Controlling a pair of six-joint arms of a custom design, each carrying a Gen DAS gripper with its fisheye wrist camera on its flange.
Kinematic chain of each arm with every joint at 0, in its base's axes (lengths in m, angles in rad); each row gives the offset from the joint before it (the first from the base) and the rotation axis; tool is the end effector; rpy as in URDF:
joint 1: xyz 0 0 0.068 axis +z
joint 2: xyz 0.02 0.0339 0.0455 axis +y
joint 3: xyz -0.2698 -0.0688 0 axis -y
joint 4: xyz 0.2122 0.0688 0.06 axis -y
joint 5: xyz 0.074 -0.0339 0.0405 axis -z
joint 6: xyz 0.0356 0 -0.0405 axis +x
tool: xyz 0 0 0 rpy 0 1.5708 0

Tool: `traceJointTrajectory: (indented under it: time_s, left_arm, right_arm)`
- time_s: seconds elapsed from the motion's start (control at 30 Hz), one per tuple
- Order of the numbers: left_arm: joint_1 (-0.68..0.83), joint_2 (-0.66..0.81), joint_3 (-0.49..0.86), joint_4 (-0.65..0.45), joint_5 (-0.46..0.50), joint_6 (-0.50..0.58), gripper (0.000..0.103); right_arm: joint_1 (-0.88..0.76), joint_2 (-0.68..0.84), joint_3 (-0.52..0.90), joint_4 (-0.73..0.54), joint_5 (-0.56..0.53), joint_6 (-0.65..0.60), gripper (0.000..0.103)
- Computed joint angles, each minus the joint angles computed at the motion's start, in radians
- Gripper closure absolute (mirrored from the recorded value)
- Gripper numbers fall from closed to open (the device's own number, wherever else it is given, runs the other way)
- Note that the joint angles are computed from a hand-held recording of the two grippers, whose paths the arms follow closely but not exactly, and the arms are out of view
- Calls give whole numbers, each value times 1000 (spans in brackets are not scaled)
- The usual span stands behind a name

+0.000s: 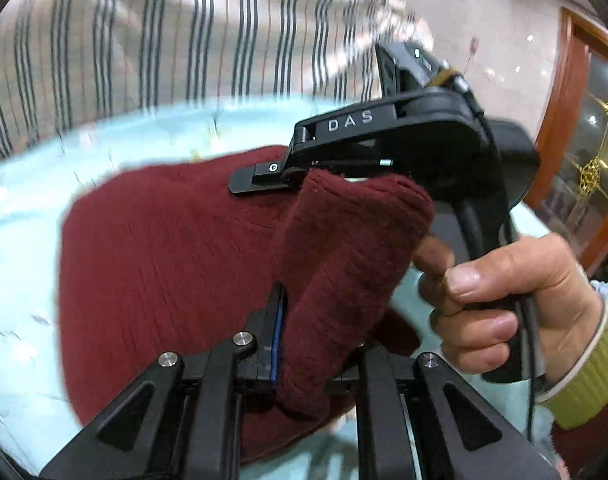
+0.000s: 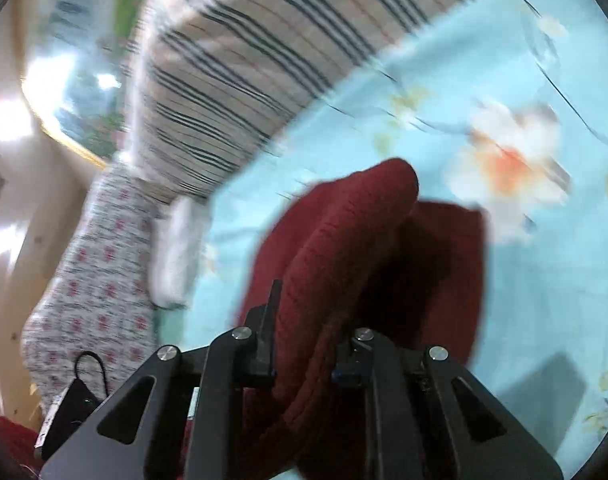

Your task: Fold large clothes

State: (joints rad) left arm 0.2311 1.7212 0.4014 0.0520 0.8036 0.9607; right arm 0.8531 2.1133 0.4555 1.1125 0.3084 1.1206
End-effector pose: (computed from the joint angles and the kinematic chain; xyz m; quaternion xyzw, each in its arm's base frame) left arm 0.2012 0.0210 0.0954 0.3797 0.8289 -0.2420 0.3319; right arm 0.2008 0.2135 0.0720 0.1895 0.8433 0.3306 0.3789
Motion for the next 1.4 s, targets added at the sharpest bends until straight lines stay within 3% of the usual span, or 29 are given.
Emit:
traceJointTrajectory:
  time_s: [0.1,0.2,0.3,0.37,0.47,0.57,0.63,0.77,0.87,1.0,1.1,1.23,1.4]
  left_arm:
    - [-12,70,-40,110,-26,2,88]
    - [-18,61,-50,124,-33,7,87]
    - [-5,57,-5,35,-28,34,84]
    - [36,45,51,-108,1,96,78]
    - [172,32,146,-425,46,322,59]
    - [306,59,248,-668,55,511,42]
    - [385,106,350,-807,55,578,39]
    - [456,223,556,-967,43,531,31]
    - [429,375,758,-1057,30,388,28]
    - [348,580,998,-1147,-12,224,28]
    - [300,680,1118,-1213,-6,169,28]
    - [256,724,1180,-1230,8,121,26]
    - [202,758,1185,-1164,-5,44,11]
  right_arm:
    - [-22,108,8,18,-28,42,85]
    - [-15,201,-50,226,-6,66,84]
    - [4,149,-35,128,29,69,82]
    - [26,87,-1,-7,60,65,78]
    - [66,3,40,-201,118,82,69]
    - [116,-62,66,-363,188,119,60]
    - [150,-85,77,-449,226,157,57]
    - [192,-87,24,-385,254,208,50]
    - [192,-71,-27,-270,248,231,40]
    - [150,-56,-49,-195,199,216,38]
    - [103,-29,-45,-144,134,190,37]
    - [57,-6,-38,-114,78,173,37]
    - [19,-1,-47,-90,35,148,37]
